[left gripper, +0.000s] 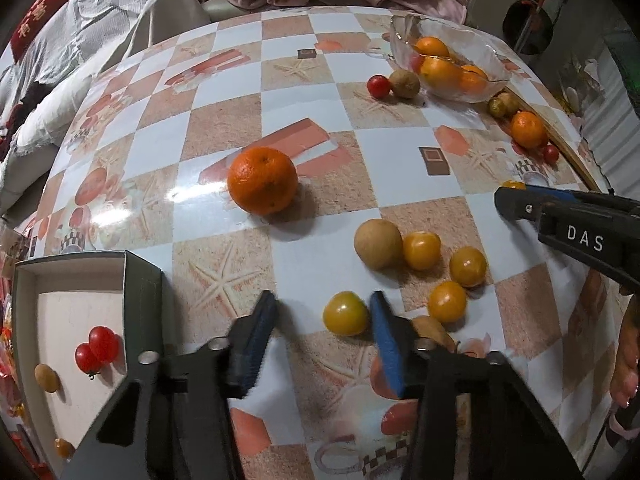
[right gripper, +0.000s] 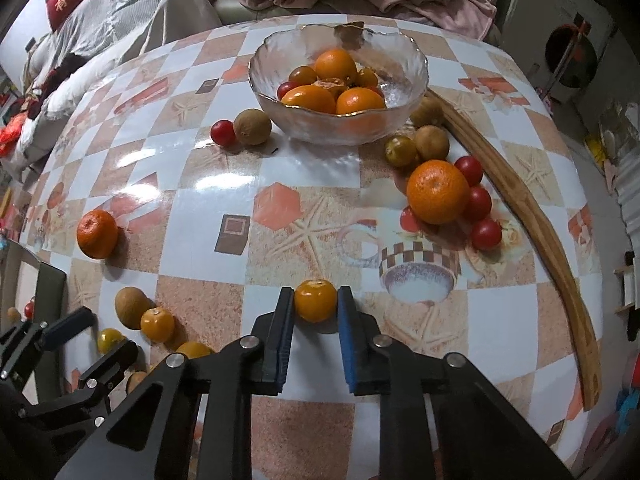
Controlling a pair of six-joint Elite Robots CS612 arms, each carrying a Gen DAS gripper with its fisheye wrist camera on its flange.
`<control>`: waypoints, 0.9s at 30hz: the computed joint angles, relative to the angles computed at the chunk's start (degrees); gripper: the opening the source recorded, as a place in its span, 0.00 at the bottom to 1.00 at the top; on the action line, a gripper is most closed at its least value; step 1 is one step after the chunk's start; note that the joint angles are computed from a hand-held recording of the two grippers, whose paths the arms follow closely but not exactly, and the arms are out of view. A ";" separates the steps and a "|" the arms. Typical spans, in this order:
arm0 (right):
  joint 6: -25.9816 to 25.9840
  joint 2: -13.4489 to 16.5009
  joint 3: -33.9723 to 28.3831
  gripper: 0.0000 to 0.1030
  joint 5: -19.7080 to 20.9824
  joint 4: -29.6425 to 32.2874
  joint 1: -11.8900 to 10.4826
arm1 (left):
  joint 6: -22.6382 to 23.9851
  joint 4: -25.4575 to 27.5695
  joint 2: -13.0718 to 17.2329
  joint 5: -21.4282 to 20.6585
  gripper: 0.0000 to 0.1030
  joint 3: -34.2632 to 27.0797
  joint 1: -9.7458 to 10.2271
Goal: Organize fruits
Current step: 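Grasp a yellow cherry tomato with the left tool while the right tool grasps an orange tomato, then carry both held tomatoes over the white tray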
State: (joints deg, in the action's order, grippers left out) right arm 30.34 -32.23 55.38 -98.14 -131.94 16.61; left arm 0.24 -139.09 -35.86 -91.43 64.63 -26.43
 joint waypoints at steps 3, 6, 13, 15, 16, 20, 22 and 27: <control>0.37 -0.38 0.76 0.22 0.27 -0.44 0.11 | 1.08 -0.14 0.04 -2.31 0.22 -0.15 0.12; 1.29 -0.96 1.79 0.22 1.43 -1.04 0.04 | 0.74 0.43 0.09 -3.60 0.22 -0.50 0.31; 2.47 -2.80 4.32 0.22 2.25 -2.17 0.37 | 0.10 -0.81 -1.49 -5.25 0.22 1.01 0.95; 2.64 -3.26 4.84 0.22 2.56 -2.40 0.54 | -0.22 -1.26 -2.08 -5.60 0.22 1.61 1.23; 2.66 -3.45 5.03 0.22 2.68 -2.51 0.63 | -0.41 -1.53 -2.42 -5.73 0.22 1.95 1.40; 2.28 -3.95 5.12 0.22 3.40 -2.83 1.14 | -1.07 -2.23 -3.60 -5.81 0.22 3.23 2.09; 2.11 -4.03 4.89 0.22 3.65 -2.87 1.46 | -1.35 -2.80 -4.30 -6.00 0.22 4.10 2.52; 1.14 -3.76 3.56 0.22 4.26 -2.57 2.24 | -1.93 -4.28 -5.89 -6.11 0.22 6.21 3.56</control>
